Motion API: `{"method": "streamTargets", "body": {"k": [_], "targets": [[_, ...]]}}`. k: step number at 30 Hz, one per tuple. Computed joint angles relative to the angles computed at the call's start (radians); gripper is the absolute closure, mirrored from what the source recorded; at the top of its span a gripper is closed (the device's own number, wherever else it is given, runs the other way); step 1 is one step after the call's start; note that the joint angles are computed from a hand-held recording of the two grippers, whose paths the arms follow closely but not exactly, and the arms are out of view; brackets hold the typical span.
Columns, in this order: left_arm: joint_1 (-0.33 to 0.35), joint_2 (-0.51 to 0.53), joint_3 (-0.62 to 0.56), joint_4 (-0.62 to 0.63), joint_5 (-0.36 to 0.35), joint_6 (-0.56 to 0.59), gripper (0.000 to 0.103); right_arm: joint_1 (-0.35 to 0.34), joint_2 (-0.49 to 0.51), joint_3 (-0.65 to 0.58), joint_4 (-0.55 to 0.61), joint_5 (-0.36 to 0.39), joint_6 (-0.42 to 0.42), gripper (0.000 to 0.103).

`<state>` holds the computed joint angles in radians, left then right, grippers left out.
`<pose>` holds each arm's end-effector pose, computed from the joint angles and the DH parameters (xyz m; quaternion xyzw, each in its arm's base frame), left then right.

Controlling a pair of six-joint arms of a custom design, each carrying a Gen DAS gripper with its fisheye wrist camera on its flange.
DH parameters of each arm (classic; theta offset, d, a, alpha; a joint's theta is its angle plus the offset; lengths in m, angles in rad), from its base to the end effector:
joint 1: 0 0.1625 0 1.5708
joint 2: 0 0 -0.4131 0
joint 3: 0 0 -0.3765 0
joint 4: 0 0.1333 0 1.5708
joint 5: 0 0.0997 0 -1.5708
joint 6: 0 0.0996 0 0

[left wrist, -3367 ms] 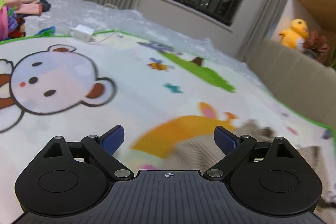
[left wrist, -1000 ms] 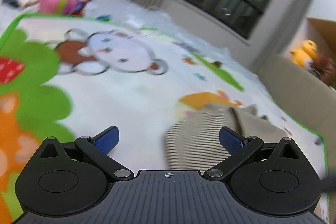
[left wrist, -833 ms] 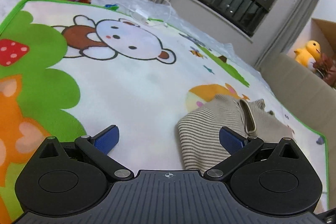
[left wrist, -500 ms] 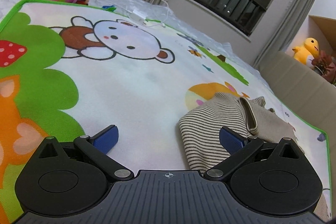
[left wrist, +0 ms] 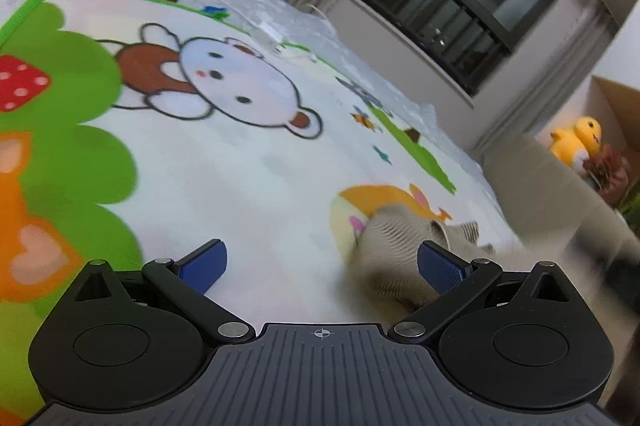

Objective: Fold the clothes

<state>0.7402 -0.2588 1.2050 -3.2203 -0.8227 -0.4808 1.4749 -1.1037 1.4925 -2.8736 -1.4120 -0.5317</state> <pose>-0.4128 -0.6494 -0.0284 0.0281 0.8825 -0.4633 0.0764 0.0839 -0.6844 0.4075 0.2276 -0.8658 0.4404 0.0681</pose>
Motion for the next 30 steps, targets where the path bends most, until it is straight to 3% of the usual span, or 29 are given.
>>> {"method": "streamTargets", "body": {"k": [3, 7, 9, 11, 14, 18, 21, 23, 24, 26, 30], "targets": [[0.001, 0.033, -0.054, 0.002, -0.106, 0.046, 0.0, 0.002, 0.008, -0.085, -0.09, 0.012, -0.076, 0.099], [-0.007, 0.084, -0.156, 0.059, -0.263, 0.143, 0.0, -0.009, 0.036, -0.17, -0.151, -0.037, -0.121, 0.099], [-0.019, 0.121, -0.227, 0.116, -0.297, 0.192, 0.0, -0.022, 0.051, -0.194, -0.173, -0.066, -0.14, 0.099], [-0.024, 0.155, -0.292, 0.175, -0.338, 0.209, 0.0, -0.045, 0.067, -0.22, -0.172, -0.091, -0.135, 0.099], [-0.025, 0.22, -0.401, 0.269, -0.405, 0.226, 0.0, -0.095, 0.071, -0.242, -0.134, -0.109, -0.056, 0.098], [-0.024, 0.312, -0.545, 0.442, -0.336, 0.162, 0.0, -0.158, 0.083, -0.233, -0.121, -0.137, -0.003, 0.098], [-0.022, 0.331, -0.548, 0.409, -0.331, 0.182, 0.0, -0.187, 0.105, -0.236, -0.091, -0.205, 0.024, 0.098], [-0.024, 0.336, -0.54, 0.381, -0.328, 0.204, 0.0, -0.213, 0.111, -0.237, -0.067, -0.228, 0.086, 0.097], [-0.025, 0.338, -0.536, 0.367, -0.327, 0.216, 0.0, -0.224, 0.11, -0.23, -0.069, -0.229, 0.112, 0.095], [-0.027, 0.34, -0.537, 0.364, -0.316, 0.229, 0.0, -0.236, 0.104, -0.214, -0.084, -0.232, 0.149, 0.075], [-0.032, 0.352, -0.555, 0.36, -0.294, 0.252, 0.0, -0.231, 0.072, -0.154, -0.171, -0.2, 0.14, 0.061]]}}
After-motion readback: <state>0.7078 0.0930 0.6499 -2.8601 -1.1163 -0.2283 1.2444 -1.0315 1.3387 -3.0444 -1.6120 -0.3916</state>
